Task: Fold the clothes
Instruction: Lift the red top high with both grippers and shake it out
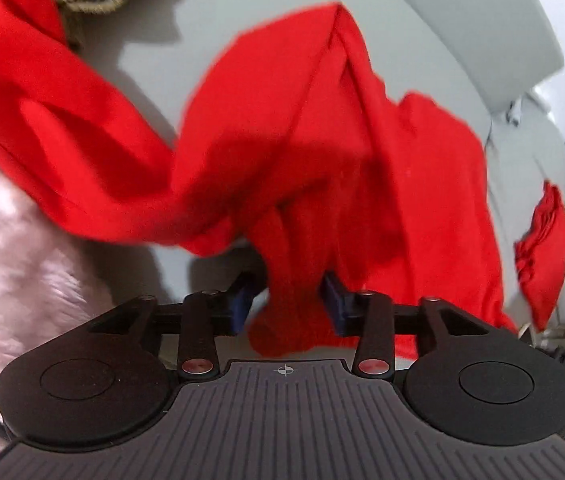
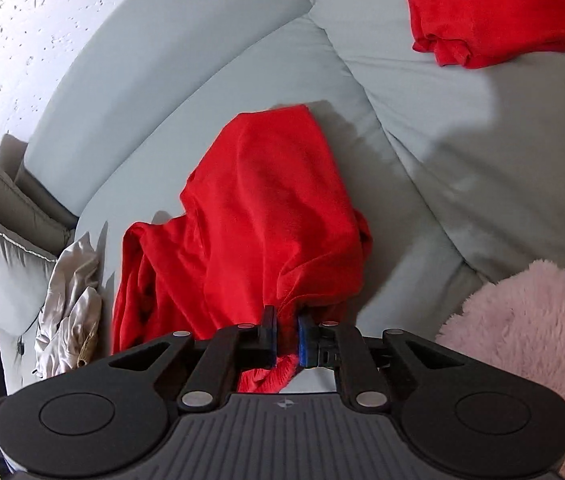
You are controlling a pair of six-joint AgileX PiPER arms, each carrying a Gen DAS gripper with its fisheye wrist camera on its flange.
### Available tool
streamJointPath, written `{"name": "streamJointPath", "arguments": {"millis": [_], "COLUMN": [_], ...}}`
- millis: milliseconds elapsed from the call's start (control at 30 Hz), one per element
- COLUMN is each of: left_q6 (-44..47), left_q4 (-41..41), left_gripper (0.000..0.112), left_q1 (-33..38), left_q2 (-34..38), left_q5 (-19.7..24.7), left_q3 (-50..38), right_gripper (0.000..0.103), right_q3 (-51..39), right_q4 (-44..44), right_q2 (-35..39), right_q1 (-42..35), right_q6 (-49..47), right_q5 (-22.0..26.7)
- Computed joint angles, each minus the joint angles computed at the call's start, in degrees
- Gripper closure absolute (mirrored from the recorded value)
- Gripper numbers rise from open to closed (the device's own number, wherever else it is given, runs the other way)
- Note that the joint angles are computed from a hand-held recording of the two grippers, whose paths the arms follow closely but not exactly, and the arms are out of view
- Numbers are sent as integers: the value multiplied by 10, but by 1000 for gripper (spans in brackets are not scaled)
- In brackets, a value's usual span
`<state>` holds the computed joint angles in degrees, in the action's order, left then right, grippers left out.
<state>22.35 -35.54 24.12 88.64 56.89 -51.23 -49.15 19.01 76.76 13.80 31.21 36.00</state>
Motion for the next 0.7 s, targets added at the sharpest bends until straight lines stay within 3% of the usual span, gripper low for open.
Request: {"name": "streamJointPath", "arguments": {"millis": [233, 333, 367, 400, 467, 700], "left_q6": [36, 36, 36, 38, 48, 64], "left_q4": [-24, 6, 20, 31, 35, 15], "left_gripper": [59, 71, 86, 96, 105, 107], "left_q1": [-34, -70, -77, -77, -62, 32], "left_q2": [-20, -34, -38, -39, -39, -55], "left_q5": [-45, -75, -73, -61, -33, 106], "left_q3": [33, 41, 39, 32, 20, -50], "right_gripper": [90, 90, 90, 90, 90, 90], "right_q3": [12, 24, 28, 33, 39, 25], "right_q4": [1, -1, -3, -3, -3, -45], "right_q2": [5, 2, 4, 3, -1, -30], "right_q1": [-5, -2, 0, 0, 4, 46], "right_q6": [-14, -3, 1, 0, -3, -4], "right_q5": [-10, -18, -23, -27, -32, -5]}}
